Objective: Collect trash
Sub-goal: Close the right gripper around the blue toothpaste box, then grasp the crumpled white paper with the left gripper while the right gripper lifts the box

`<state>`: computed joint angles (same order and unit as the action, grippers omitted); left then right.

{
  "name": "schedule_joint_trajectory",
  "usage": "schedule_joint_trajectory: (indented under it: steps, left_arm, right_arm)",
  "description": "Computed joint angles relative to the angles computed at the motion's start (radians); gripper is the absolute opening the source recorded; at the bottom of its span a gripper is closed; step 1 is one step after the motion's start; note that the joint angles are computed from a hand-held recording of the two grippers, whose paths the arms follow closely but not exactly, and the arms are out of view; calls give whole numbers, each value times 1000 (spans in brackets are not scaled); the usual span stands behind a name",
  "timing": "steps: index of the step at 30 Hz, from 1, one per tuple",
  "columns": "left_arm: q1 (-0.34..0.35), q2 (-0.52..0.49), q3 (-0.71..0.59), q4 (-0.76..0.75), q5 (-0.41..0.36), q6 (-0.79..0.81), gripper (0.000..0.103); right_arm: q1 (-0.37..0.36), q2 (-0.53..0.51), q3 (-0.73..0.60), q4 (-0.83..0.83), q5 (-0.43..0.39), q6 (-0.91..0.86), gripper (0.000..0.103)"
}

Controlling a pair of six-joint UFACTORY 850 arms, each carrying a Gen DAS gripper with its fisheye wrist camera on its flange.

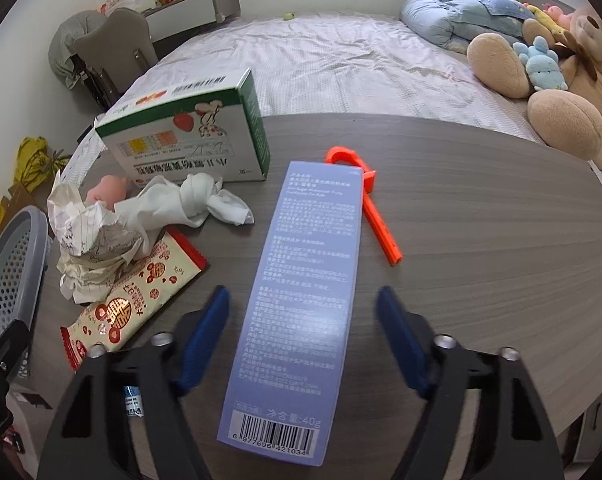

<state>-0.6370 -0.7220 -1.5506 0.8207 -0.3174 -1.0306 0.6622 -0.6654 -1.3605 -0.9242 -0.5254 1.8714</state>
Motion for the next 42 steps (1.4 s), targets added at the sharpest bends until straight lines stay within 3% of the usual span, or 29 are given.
schedule_joint_trajectory:
  steps: [4, 6, 16, 21, 25, 34, 36, 40, 42]
  left_arm:
    - [0, -3, 0, -4, 8, 5, 97]
    - [1, -4, -2, -17, 15, 17, 97]
    - [-10, -40, -59, -87, 36, 102, 97]
    - [-11, -81, -126, -327, 65, 343, 97]
    - [-31, -122, -186, -232, 50, 275, 97]
    - [-37, -217, -320, -316, 29, 354, 96]
    - [-38, -228, -334, -333, 29, 371, 92]
    - [-41, -240, -353, -365, 12, 423, 63]
    - [-39, -240, -349, -379, 17, 434, 60]
  right_arm:
    - [6, -5, -2, -12, 9, -15, 47]
    - [8, 2, 8, -38, 26, 4, 44]
    - [33, 96, 126, -227, 57, 240, 43]
    - [44, 147, 186, -303, 48, 334, 43]
    - [46, 172, 220, -369, 57, 416, 43]
    - [34, 188, 256, -485, 102, 548, 43]
    - [31, 190, 263, -505, 110, 574, 43]
    - [24, 190, 271, -537, 124, 611, 43]
    - [25, 189, 271, -544, 125, 619, 43]
